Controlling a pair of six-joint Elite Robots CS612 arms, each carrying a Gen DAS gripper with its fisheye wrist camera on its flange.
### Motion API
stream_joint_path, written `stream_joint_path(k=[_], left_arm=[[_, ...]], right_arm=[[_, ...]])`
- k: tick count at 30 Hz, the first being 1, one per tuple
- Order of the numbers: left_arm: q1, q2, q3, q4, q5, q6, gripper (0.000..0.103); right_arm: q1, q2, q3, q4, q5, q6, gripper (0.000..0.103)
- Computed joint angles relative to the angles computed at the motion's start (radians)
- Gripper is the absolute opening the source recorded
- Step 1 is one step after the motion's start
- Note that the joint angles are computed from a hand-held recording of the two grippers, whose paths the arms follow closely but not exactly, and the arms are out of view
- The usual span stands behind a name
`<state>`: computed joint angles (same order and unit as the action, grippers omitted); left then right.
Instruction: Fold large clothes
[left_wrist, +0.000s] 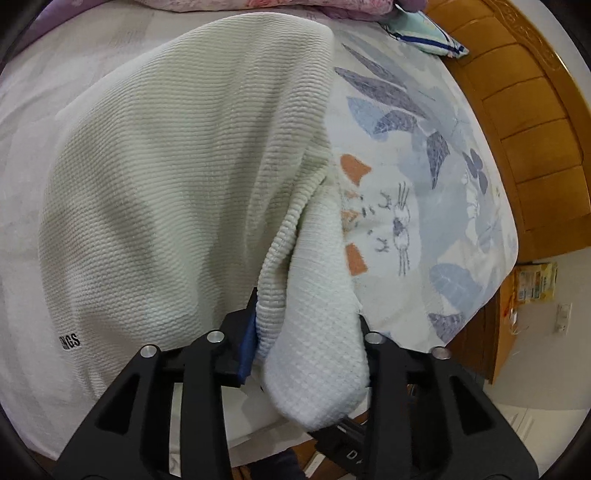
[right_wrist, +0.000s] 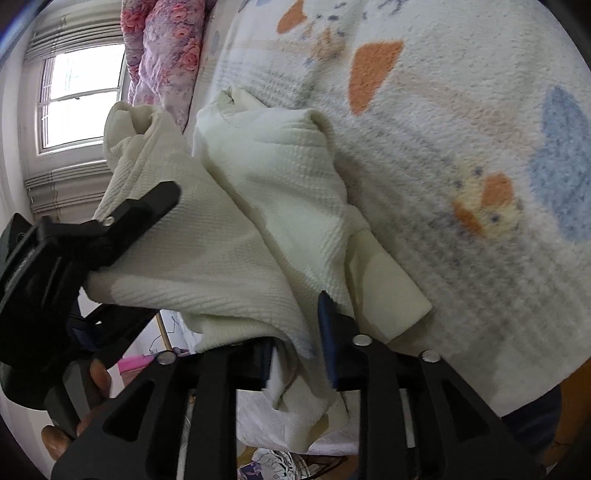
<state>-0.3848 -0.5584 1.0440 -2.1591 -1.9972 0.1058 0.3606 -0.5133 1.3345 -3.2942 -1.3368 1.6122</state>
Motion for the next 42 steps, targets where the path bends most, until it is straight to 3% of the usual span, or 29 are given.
stream_joint_path(k=[1,5,10,14,16,19,21,23,28,29,31,33,35,40,41,42], left_arm=[[0.003,-0.008,0.012,-0.029,-0.025,0.010,0.099],[0.009,-0.038,0.052,-0.151,-0.055,0.012,0.098],[0.031,-0.027,0.030,-0.110,0.050,-0.007,0.098],[0.073,-0.006,0.009,-0.084,0.136,-0.095,0.098],[0.093,0.007,-0.004,-0.068,0.174,-0.140,0.098],[0.115,0.029,-0.024,-0.034,0.191,-0.172,0.098],[0.128,0.046,-0.039,0.001,0.163,-0.193,0.098],[0.135,0.057,-0.046,0.020,0.122,-0.196,0.098],[0.141,0.073,-0.026,0.025,0.036,-0.204,0.098],[0.142,0.073,-0.017,0.009,0.030,-0.205,0.098],[0.149,0.082,-0.013,0.000,-0.011,-0.215,0.098],[0.160,0.096,-0.018,-0.005,-0.058,-0.247,0.099],[0.163,0.101,-0.026,0.004,-0.066,-0.242,0.099],[0.154,0.119,-0.078,0.085,-0.050,-0.237,0.099],[0.151,0.123,-0.092,0.104,-0.049,-0.228,0.099],[0.149,0.120,-0.088,0.104,-0.043,-0.223,0.098]], right_arm=[[-0.001,-0.005,0.005,0.018,0.005,0.001,0.025],[0.004,-0.013,0.031,0.016,-0.016,0.037,0.025],[0.001,-0.020,0.046,0.035,-0.008,0.048,0.023],[-0.003,-0.035,0.054,0.074,0.013,0.012,0.026],[-0.005,-0.069,0.065,0.168,0.007,-0.064,0.043],[-0.004,-0.120,0.095,0.274,-0.051,-0.138,0.056],[-0.010,-0.136,0.115,0.260,-0.069,-0.163,0.066],[-0.028,-0.123,0.117,0.223,-0.002,-0.194,0.075],[-0.064,-0.015,0.038,0.107,0.220,-0.160,0.077],[-0.066,-0.001,0.023,0.104,0.235,-0.157,0.079],[-0.066,0.015,-0.003,0.115,0.242,-0.187,0.096],[-0.065,0.021,-0.026,0.150,0.256,-0.233,0.096],[-0.063,0.039,-0.053,0.114,0.290,-0.249,0.094],[-0.047,0.041,-0.074,0.160,0.227,-0.231,0.094],[-0.045,0.041,-0.079,0.165,0.222,-0.228,0.091],[-0.043,0.035,-0.077,0.179,0.213,-0.245,0.076]])
